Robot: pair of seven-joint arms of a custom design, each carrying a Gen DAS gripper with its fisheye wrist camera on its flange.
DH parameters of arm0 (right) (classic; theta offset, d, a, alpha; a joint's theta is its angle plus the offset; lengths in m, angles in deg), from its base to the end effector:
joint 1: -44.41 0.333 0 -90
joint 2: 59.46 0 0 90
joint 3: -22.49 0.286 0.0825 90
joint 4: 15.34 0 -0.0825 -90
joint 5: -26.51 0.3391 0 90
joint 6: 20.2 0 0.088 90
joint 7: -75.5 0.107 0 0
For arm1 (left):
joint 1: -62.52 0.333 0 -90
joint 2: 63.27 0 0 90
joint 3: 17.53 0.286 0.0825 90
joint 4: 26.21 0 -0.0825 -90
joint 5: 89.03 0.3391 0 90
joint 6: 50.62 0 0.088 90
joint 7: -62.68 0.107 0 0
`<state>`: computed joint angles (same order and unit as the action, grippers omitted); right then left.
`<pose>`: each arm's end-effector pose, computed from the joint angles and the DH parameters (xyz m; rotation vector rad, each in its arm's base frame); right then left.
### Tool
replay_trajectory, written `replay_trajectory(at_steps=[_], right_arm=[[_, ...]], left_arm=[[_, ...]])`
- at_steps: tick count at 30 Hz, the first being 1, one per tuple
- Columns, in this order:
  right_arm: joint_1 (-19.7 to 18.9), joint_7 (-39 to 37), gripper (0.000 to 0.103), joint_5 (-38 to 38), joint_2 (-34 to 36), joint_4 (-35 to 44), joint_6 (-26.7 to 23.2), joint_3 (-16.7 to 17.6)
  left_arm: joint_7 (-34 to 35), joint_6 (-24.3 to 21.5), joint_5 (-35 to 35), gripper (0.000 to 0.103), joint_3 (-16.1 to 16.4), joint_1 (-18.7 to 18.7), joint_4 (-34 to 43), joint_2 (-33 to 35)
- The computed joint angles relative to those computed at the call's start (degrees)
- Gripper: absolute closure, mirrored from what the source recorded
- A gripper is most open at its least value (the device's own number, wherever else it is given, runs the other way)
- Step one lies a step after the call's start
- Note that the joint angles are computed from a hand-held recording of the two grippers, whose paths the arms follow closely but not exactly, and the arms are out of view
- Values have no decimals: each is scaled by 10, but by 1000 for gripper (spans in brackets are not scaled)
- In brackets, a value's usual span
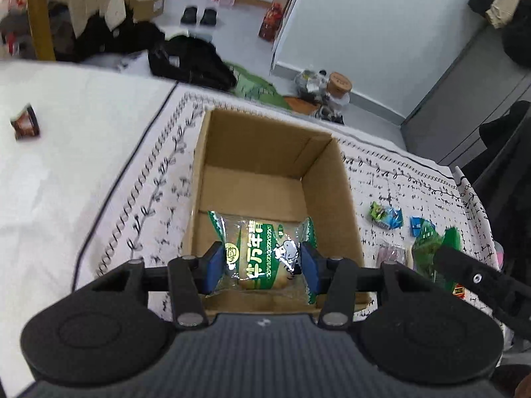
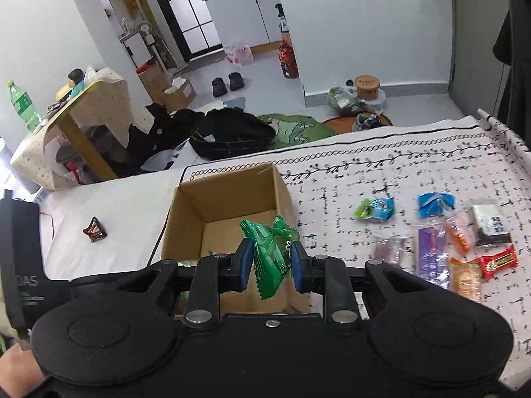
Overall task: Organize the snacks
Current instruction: 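Carry both green packs into the cardboard box and open both grippers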
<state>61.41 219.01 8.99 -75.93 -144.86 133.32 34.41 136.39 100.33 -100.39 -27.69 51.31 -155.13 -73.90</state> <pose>0.4112 0.2475 0.5445 -1.5548 1.8838 -0.4219 0.4642 -0.1805 0.4969 -2.0844 1.9823 -0.8250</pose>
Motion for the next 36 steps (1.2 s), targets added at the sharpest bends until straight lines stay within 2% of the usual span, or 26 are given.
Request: replay_trajectory(at_steps=[4,7,14,18,20,21,22,24,28,29,32,36], right_arm=[[7,-5,79,4,27,20,0,0],[16,-9,78,4,44,34,0,-1],[35,-25,76,24,70,46,27,-10],[43,-41,74,45,79,43,68,-16],[46,-47,70,52,82,38,91,-17],[49,-54,65,62,81,35,101,-19],[50,-59,53,68,81,36,101,-20],[42,-41,43,49,71,26,105,-12],[35,-27,39,45,42,1,92,-10],[30,-21,37,43,31,-8,88,-8],[3,14,26,4,-4,-35,74,10],[-13,27,17,-11,-57,-76,58,16]], left_arm=[[3,-40,-35,54,10,3,19,20],[-17,-76,-11,53,5,13,33,29],[-83,-66,57,53,-5,28,15,13],[-135,-58,99,53,-8,37,2,-2],[-142,-56,101,53,-5,38,-1,-7],[-144,-55,104,52,-4,38,-3,-9],[-142,-52,104,52,-3,38,-6,-13],[-133,-49,95,51,1,34,-12,-20],[-126,-42,91,45,1,32,-21,-33],[-124,-39,93,39,0,33,-23,-35],[-129,-32,99,28,-3,33,-31,-46],[-135,-30,98,23,-3,31,-36,-58]])
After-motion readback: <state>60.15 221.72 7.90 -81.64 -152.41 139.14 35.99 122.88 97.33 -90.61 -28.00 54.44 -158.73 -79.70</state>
